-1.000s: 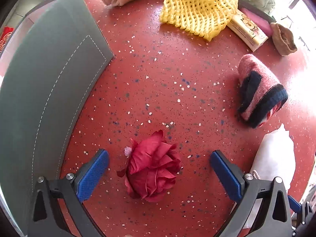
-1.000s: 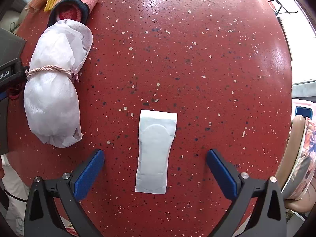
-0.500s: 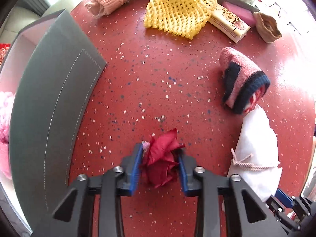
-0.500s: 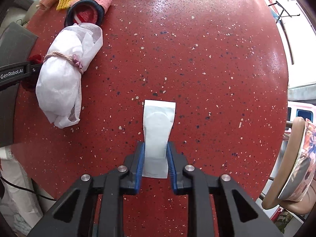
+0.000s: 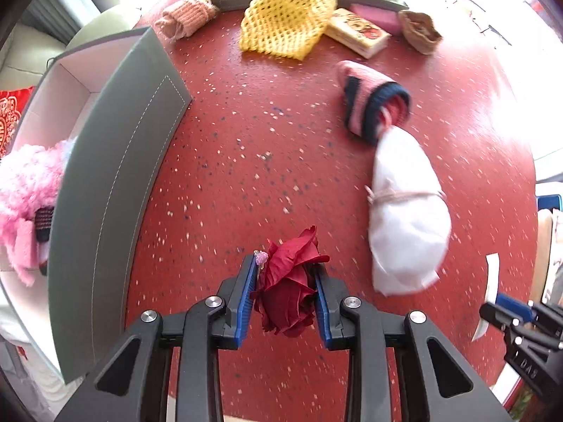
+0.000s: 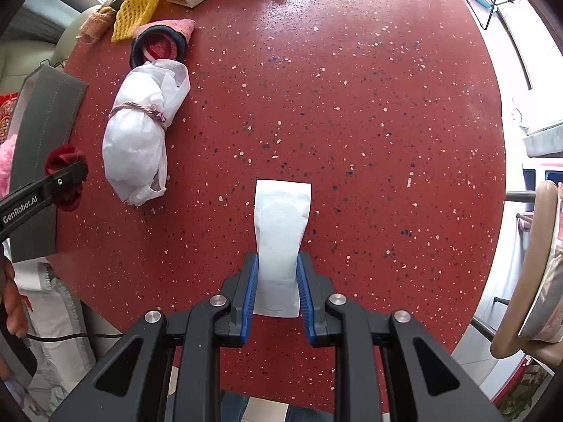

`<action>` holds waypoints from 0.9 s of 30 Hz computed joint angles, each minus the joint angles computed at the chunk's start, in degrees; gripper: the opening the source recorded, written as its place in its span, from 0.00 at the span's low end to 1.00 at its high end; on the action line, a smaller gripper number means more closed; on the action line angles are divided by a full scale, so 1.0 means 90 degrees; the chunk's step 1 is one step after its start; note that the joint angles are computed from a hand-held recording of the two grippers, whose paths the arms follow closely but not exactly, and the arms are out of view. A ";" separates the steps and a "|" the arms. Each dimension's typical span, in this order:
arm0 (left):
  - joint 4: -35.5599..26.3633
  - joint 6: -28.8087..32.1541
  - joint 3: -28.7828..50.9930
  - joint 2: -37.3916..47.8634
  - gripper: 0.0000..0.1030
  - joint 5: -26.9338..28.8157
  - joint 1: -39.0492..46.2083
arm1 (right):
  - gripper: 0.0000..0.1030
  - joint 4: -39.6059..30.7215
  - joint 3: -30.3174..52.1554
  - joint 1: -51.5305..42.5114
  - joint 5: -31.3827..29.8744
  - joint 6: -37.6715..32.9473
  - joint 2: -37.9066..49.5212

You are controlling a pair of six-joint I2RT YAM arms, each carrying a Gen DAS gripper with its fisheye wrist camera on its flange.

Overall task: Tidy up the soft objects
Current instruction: 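Carry the red rose and white pad over the white box with both grippers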

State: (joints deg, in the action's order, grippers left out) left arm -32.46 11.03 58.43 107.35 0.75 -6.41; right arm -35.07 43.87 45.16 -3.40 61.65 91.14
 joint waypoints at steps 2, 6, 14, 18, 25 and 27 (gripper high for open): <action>-0.0060 0.0082 -0.0191 -0.0290 0.31 0.0011 0.0034 | 0.23 -0.0247 0.0132 0.0073 0.0045 -0.0012 -0.0139; -0.0085 0.0230 -0.0794 -0.1004 0.31 0.0122 0.0159 | 0.23 -0.0696 0.0595 0.0259 0.0163 0.0007 -0.0201; -0.0959 0.0458 -0.1229 -0.2580 0.31 0.0396 0.0659 | 0.23 -0.1541 0.1680 -0.0010 0.0451 -0.0780 -0.0164; -0.1132 0.0613 -0.1092 -0.2888 0.31 0.0510 0.1048 | 0.23 -0.1809 0.2350 -0.0051 0.0676 -0.1144 0.0113; -0.1178 0.0616 -0.0624 -0.3018 0.31 0.0741 0.1728 | 0.23 -0.2240 0.3890 0.0085 0.0996 -0.1713 0.1011; -0.1185 0.0621 -0.0492 -0.3039 0.31 0.0826 0.1949 | 0.23 -0.2386 0.4297 0.0131 0.1065 -0.1870 0.1220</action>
State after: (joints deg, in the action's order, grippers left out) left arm -43.13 16.62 54.00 80.00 8.18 11.13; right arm -56.55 82.55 46.34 6.19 44.82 102.12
